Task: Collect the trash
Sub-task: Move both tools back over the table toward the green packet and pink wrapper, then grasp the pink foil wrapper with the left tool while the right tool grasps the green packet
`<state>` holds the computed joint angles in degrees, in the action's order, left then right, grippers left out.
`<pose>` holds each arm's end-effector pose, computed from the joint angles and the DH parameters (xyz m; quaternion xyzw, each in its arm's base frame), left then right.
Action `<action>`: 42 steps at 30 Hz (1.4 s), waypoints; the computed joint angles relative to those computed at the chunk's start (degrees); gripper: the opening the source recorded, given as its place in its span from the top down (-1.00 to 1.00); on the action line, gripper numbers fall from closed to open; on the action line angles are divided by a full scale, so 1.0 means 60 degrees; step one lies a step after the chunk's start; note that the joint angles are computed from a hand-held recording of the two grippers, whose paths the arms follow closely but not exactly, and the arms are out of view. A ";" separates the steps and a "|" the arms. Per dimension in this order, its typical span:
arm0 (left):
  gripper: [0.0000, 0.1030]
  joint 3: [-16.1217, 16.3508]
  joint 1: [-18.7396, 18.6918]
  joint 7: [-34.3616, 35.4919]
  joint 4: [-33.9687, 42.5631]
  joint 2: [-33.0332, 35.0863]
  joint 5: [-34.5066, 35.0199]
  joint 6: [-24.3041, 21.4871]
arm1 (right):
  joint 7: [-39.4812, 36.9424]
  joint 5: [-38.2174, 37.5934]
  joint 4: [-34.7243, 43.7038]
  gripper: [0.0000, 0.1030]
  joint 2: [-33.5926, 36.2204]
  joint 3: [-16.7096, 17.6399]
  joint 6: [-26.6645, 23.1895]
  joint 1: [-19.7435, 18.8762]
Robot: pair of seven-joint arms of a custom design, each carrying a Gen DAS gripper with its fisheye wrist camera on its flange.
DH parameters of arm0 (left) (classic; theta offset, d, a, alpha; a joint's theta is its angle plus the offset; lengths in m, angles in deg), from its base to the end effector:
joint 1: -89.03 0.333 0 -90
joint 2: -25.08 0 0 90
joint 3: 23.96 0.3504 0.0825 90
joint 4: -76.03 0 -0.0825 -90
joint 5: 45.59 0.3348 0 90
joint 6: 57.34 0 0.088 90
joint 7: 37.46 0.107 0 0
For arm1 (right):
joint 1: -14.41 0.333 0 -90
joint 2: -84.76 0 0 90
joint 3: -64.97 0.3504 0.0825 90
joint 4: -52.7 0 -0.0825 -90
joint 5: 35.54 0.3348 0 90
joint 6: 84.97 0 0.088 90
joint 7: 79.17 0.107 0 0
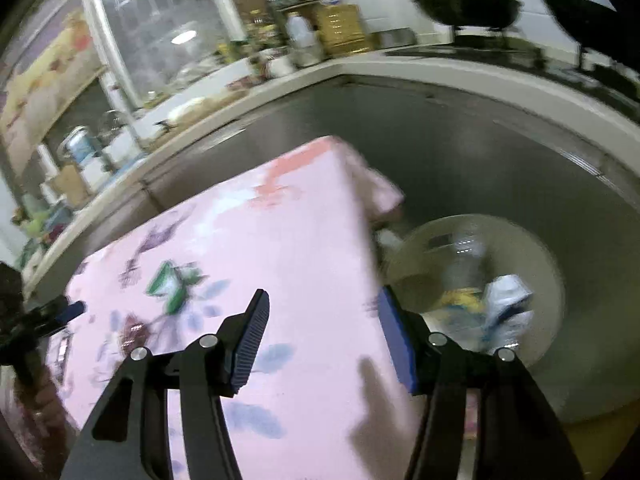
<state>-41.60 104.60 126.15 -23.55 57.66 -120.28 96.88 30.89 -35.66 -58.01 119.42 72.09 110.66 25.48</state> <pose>0.6667 0.0407 0.3454 -0.5978 0.6649 -0.4437 0.0601 0.6352 0.1926 0.3473 -0.6114 0.6661 -0.1617 0.3955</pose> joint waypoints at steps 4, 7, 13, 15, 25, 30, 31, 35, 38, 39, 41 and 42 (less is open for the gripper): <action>-0.55 0.0121 -0.0034 0.0272 -0.0252 0.0049 -0.0066 0.0685 | 0.0277 -0.0332 0.0875 -0.05 0.0932 0.1218 -0.0064 -0.0389; -0.56 0.0112 -0.0306 0.0385 -0.0366 0.0281 0.0215 0.1469 | 0.0392 -0.0497 0.1449 -0.03 0.1482 0.1626 -0.0176 -0.0357; -0.56 -0.0420 -0.0672 0.0707 -0.0132 0.1144 0.1072 0.3274 | -0.0011 -0.0744 0.2825 0.05 0.2233 0.1926 -0.1040 -0.0073; -0.56 -0.0180 -0.1045 0.0193 -0.0006 0.1406 0.1717 0.3708 | -0.0263 -0.0680 0.3418 0.06 0.2470 0.1869 -0.1376 0.0068; 0.49 -0.0929 -0.0243 -0.0701 -0.0035 0.1750 0.2916 0.4135 | -0.1613 0.0396 0.7847 0.19 0.4987 0.3018 -0.4028 0.0178; 0.51 -0.1651 0.0519 -0.1007 -0.0175 0.1662 0.3193 0.4077 | -0.1961 0.1019 0.9859 1.00 0.6006 0.3064 -0.5305 0.0655; 0.51 -0.1629 0.0564 -0.1261 -0.0131 0.1622 0.3331 0.3836 | -0.2068 0.1143 0.9686 1.00 0.5938 0.3082 -0.5147 0.0635; 0.51 -0.1615 0.0500 -0.2032 0.0120 0.1569 0.4087 0.3220 | -0.2689 0.1743 0.7398 1.00 0.4837 0.3117 -0.3311 0.0191; 0.51 -0.1595 0.0218 -0.2656 0.0474 0.1625 0.4802 0.2656 | -0.2992 0.2022 0.5786 1.00 0.4133 0.3468 -0.2121 -0.0490; 0.51 -0.1571 0.0047 -0.2855 0.0592 0.1644 0.5043 0.2655 | -0.3004 0.1994 0.5358 1.00 0.3985 0.3690 -0.1883 -0.0804; 0.51 -0.1664 -0.0053 -0.3165 0.0763 0.1679 0.5330 0.2731 | -0.3028 0.1759 0.4866 1.00 0.3936 0.4290 -0.1727 -0.1439; 0.51 -0.1892 0.0082 -0.3241 0.0821 0.1690 0.5343 0.2703 | -0.3079 0.1624 0.4630 1.00 0.4084 0.4957 -0.1555 -0.1962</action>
<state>-52.95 105.09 106.70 -18.62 67.79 -88.22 113.10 12.42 -25.92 -30.23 143.92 101.83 101.33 13.71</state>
